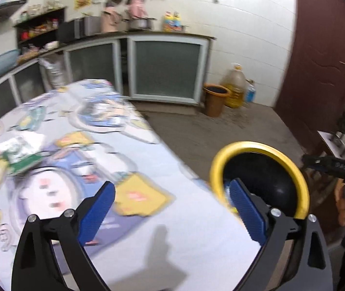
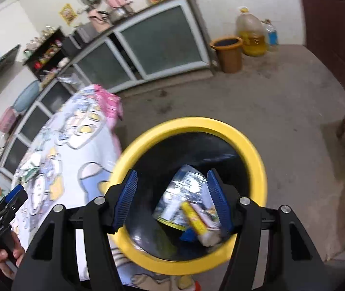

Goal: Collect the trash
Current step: 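Move both tools back over the table toward the cartons and cloth bundle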

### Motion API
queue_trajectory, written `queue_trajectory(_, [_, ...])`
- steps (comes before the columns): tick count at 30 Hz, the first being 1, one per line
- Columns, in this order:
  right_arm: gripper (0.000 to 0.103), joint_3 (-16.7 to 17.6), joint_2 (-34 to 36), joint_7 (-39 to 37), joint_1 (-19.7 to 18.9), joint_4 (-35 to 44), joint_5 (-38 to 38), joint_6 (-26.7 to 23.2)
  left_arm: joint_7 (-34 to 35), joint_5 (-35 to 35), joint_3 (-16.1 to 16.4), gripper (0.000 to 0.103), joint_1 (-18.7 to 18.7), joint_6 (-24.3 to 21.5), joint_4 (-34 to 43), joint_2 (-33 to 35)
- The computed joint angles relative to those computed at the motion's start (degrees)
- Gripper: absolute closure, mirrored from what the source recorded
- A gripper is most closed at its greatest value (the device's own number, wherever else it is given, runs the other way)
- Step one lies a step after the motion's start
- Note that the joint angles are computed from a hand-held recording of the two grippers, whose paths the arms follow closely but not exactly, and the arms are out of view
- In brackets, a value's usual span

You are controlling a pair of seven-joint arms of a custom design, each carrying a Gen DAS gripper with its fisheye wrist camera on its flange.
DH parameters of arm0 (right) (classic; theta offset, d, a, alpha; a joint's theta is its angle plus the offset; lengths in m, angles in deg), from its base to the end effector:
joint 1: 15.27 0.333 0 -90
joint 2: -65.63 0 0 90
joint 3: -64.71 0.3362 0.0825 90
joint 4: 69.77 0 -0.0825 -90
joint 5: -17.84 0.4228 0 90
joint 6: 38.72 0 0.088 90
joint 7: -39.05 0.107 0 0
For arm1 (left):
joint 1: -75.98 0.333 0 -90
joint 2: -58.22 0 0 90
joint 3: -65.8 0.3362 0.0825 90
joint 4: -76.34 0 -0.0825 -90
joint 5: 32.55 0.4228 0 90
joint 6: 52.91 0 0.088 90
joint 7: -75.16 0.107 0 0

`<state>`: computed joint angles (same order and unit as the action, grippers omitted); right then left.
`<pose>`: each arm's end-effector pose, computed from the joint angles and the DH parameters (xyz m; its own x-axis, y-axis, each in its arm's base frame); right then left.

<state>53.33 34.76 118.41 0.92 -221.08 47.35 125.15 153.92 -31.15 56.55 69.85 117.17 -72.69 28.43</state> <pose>0.4420 0.0061 0.4901 -0.0239 -0.9149 -0.4031 -0.7399 0.2873 -0.6083 0.4354 -0.1278 0.5286 -0.1344 -0.9896 0.0505 -0.6337 0.0467 -0.7722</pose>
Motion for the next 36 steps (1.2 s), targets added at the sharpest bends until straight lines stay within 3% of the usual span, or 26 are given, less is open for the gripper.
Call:
queue_trajectory(3, [0.042, -2.1, -0.1, -3.9, 5.1, 1.2, 3.2, 0.9, -0.8, 1.1, 1.1, 0.009, 4.2, -2.3, -2.6, -4.5])
queue_trajectory(6, [0.041, -1.9, 0.6, -6.3, 7.8, 2.5, 4.9, 1.3, -2.5, 2.8, 1.7, 0.009, 10.4, -4.8, -4.8, -8.7])
queue_trajectory(14, [0.039, 1.2, 6.5, -13.3, 14.5, 9.9, 9.9, -2.2, -2.5, 7.6, 5.0, 0.009, 23.8, -7.3, -7.2, -12.7])
queue_trajectory(17, [0.038, 4.5, 10.2, -14.4, 14.4, 14.3, 10.9, -4.1, -0.7, 9.1, 6.3, 0.009, 26.7, -7.2, -6.9, -11.8])
queue_trajectory(23, [0.038, 11.9, 18.1, -14.8, 12.7, 23.4, 7.7, -6.7, 0.6, 8.4, 8.1, 0.009, 29.1, -5.6, -5.5, -8.3])
queue_trajectory(26, [0.038, 15.0, 23.4, -13.9, 11.9, 29.1, 3.9, -8.1, -0.2, 8.6, 7.1, 0.009, 30.8, -4.3, -4.6, -5.8])
queue_trajectory(30, [0.038, 18.0, 31.4, -13.6, 11.0, 38.3, 0.4, -10.8, -2.1, 9.9, 5.7, 0.009, 33.2, -2.3, -2.5, -1.4])
queue_trajectory(36, [0.039, 21.3, 44.9, -9.2, 10.3, 54.8, -5.4, -17.4, -2.9, 10.6, 6.3, 0.009, 33.2, -2.5, 0.5, 3.3])
